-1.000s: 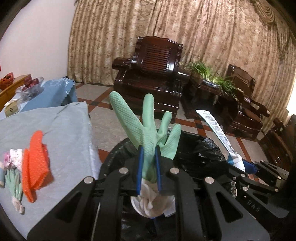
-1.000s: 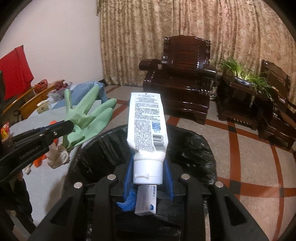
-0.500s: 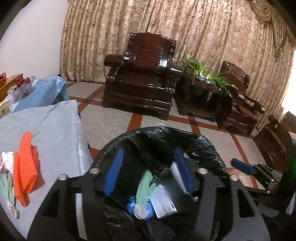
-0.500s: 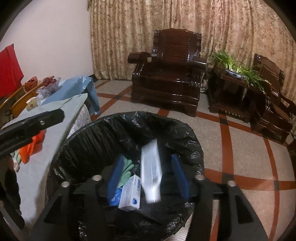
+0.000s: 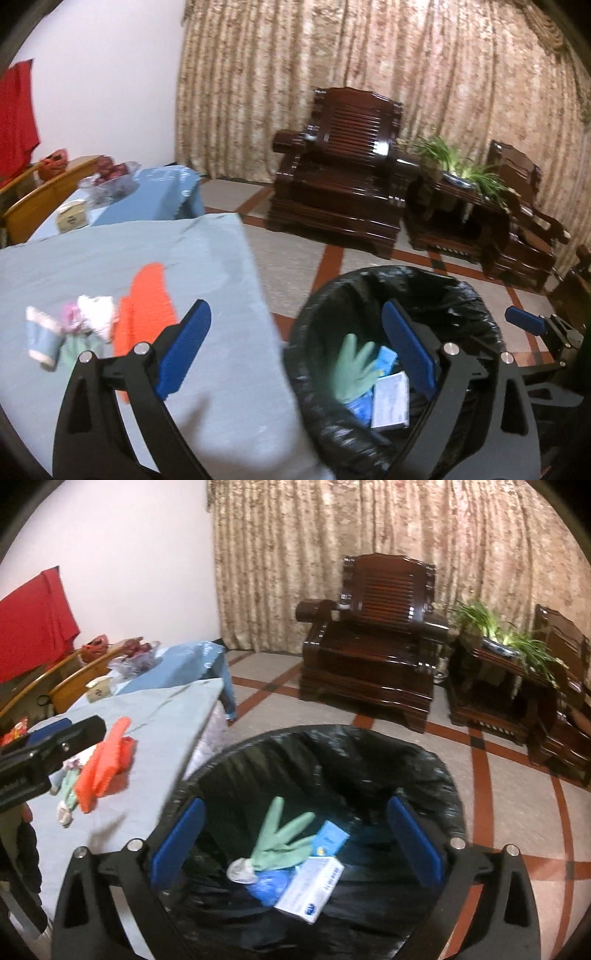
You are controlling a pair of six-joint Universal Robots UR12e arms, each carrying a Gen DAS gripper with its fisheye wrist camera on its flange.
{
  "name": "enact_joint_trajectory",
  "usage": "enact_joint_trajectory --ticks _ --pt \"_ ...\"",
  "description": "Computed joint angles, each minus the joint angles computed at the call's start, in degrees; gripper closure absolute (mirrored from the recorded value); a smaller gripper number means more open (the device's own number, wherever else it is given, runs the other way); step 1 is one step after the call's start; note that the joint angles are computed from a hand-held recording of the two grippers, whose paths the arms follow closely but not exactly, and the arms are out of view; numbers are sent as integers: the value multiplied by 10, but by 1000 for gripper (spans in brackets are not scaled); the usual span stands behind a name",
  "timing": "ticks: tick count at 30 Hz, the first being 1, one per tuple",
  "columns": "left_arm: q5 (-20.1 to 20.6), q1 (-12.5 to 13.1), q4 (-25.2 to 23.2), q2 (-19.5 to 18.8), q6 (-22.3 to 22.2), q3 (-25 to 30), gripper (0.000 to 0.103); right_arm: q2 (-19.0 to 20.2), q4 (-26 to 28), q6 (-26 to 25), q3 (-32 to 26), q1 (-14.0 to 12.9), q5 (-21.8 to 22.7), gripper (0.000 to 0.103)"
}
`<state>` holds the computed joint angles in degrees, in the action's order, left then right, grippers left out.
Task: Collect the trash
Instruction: 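Return both grippers to the table and grasp the second green glove with the left gripper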
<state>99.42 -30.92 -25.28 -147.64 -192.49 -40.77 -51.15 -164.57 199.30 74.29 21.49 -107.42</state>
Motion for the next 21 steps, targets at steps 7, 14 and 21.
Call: enact_joint_trajectory --ticks 7,14,21 --pt "51 13 36 50 -24 -93 12 26 8 -21 -47 14 21 6" --pt "100 27 59 92 -52 -170 12 56 15 -38 -95 26 44 6" --pt "153 44 60 123 -86 -229 12 91 24 -65 -148 42 73 6"
